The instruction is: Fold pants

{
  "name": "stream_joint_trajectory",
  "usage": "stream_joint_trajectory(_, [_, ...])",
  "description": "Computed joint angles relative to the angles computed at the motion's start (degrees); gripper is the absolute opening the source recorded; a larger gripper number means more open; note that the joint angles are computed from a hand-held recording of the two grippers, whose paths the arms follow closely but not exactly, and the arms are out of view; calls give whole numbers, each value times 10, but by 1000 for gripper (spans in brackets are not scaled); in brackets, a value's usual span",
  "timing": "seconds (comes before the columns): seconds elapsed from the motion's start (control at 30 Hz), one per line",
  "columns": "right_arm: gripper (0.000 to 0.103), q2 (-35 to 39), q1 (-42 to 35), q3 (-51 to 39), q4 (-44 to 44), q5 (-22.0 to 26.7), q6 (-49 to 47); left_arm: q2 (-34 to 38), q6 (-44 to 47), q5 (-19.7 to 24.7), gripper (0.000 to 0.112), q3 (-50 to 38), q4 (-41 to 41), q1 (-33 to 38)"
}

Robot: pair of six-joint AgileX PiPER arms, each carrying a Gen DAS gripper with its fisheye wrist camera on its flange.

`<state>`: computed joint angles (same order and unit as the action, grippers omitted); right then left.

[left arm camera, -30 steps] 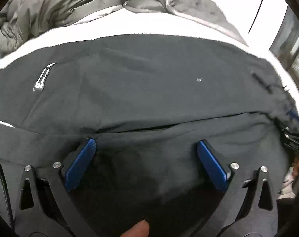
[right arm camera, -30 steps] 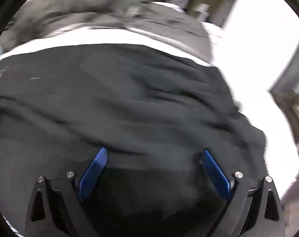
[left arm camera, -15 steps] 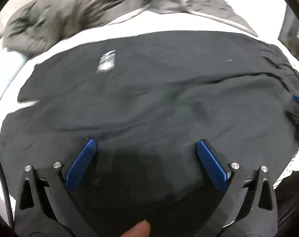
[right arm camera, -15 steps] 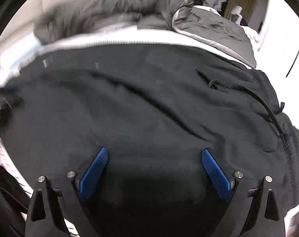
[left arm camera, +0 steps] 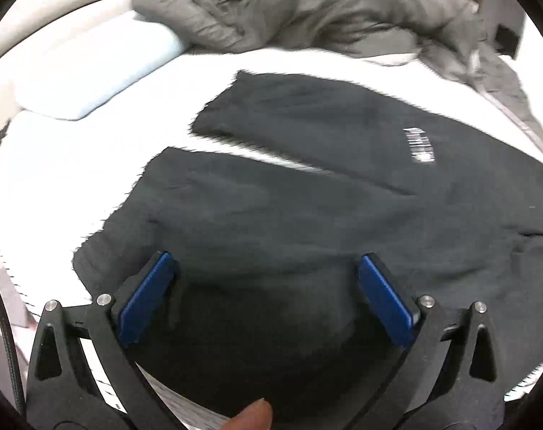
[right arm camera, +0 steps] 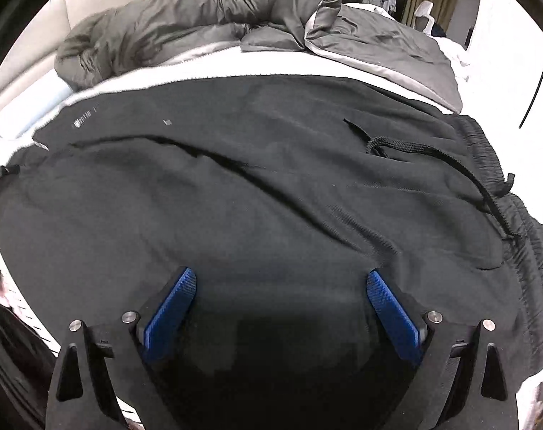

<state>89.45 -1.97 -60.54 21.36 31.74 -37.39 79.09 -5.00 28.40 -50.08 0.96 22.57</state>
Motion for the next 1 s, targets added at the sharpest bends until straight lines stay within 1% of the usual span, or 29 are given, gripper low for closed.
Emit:
stream_joint_trajectory(0.03, [98, 0, -14, -5, 48, 16, -37, -13, 12, 5, 102, 2, -19, -21])
stream_joint_trajectory(0.07, [98, 0, -22, -7, 80, 25, -60, -29, 2, 8, 102, 4, -15, -49])
stream_joint_trajectory(0.13, [98, -1, -37, -13, 136, 39, -93, -43, -70, 4, 102, -4, 43, -115])
stream_joint_trajectory(0.2, [98, 1, -44, -28, 173, 49, -105, -32, -138, 7, 102, -30, 86, -187])
stream_joint_trajectory(0.23, [98, 7, -45, -41, 189, 53, -106, -15, -148, 7, 102, -49, 86, -212])
stream_joint_trajectory(0.27, [98, 15, -41, -58, 193, 54, -94, 18, -156, 8, 102, -81, 84, -242])
stream_joint_trajectory(0.3, [98, 29, -38, -82, 194, 62, -78, 45, -178, 12, 102, -106, 97, -270])
stream_joint_trajectory(0.33, [98, 50, -37, -112, 200, 80, -60, 71, -194, 16, 102, -131, 106, -292])
stream_joint_trajectory(0.37, [98, 67, -34, -138, 204, 91, -41, 108, -188, 20, 102, -166, 93, -312])
stream_joint_trajectory(0.4, [98, 82, -27, -159, 199, 92, -19, 148, -178, 34, 102, -207, 79, -325])
stream_joint_trajectory(0.47, [98, 111, 2, -211, 144, 88, 41, 233, -135, 74, 102, -307, 43, -345])
stream_joint_trajectory(0.5, [98, 129, 19, -241, 107, 86, 74, 258, -131, 86, 102, -338, 45, -357])
stream_joint_trajectory(0.53, [98, 157, 40, -285, 58, 93, 117, 287, -141, 107, 102, -374, 70, -374])
stream_joint_trajectory(0.63, [98, 232, 83, -394, -30, 140, 187, 367, -152, 154, 102, -474, 106, -397])
stream_joint_trajectory(0.7, [98, 292, 114, -472, -87, 179, 220, 406, -173, 186, 102, -515, 127, -405])
stream_joint_trajectory(0.77, [98, 343, 129, -531, -111, 224, 229, 428, -142, 204, 103, -536, 97, -393])
stream_joint_trajectory(0.8, [97, 356, 128, -544, -111, 236, 228, 430, -123, 195, 103, -536, 77, -381])
stream_joint_trajectory(0.83, [97, 365, 127, -552, -131, 245, 233, 427, -120, 189, 103, -530, 63, -377])
stream_joint_trajectory(0.9, [98, 354, 128, -529, -203, 220, 238, 423, -129, 193, 103, -526, 68, -374])
stream_joint_trajectory(1.0, [98, 353, 88, -535, -267, 219, 272, 390, -139, 172, 103, -474, 67, -374])
